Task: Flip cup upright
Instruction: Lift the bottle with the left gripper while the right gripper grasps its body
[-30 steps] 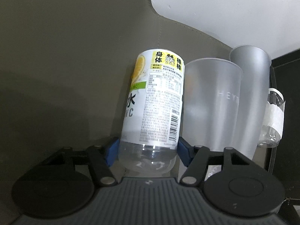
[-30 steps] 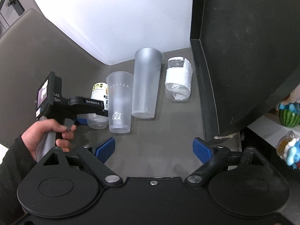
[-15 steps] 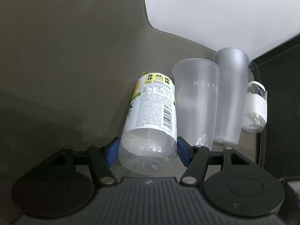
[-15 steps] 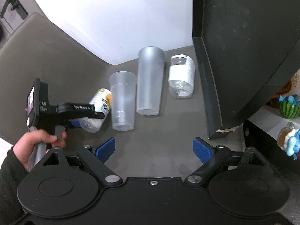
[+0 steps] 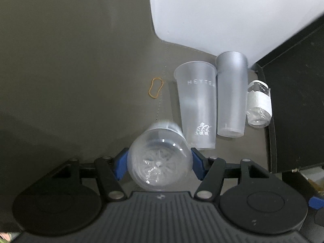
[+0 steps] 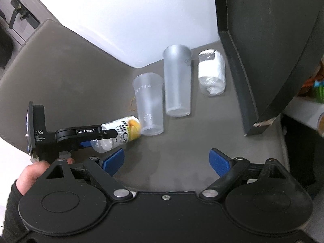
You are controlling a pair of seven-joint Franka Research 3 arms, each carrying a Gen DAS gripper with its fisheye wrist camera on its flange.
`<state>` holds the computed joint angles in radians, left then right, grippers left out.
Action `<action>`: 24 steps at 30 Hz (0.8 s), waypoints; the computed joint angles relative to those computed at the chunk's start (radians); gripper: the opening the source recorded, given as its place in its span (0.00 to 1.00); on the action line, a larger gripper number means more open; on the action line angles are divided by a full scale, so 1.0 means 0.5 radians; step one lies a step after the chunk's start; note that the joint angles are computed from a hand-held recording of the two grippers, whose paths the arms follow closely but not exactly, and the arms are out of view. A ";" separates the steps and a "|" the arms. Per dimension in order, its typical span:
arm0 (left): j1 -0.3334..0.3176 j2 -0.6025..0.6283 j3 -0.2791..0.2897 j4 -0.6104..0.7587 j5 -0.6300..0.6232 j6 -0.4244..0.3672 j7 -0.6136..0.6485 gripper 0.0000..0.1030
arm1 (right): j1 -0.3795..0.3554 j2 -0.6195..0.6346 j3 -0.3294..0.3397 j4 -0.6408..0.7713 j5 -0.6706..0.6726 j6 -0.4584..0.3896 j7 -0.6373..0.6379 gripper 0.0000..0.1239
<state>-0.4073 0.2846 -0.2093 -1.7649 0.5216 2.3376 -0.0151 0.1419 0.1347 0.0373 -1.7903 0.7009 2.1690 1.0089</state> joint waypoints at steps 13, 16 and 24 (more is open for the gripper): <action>-0.058 -0.158 -0.054 -0.081 0.135 0.015 -0.111 0.60 | -0.046 0.025 0.000 -0.049 0.445 -0.254 0.142 0.83; -0.078 -0.177 -0.069 -0.062 0.170 -0.001 -0.114 0.60 | -0.071 0.062 0.001 -0.027 0.555 -0.344 0.233 0.83; -0.156 -0.204 -0.100 -0.010 0.286 -0.079 -0.216 0.60 | -0.090 0.134 0.031 -0.053 0.731 -0.351 0.388 0.83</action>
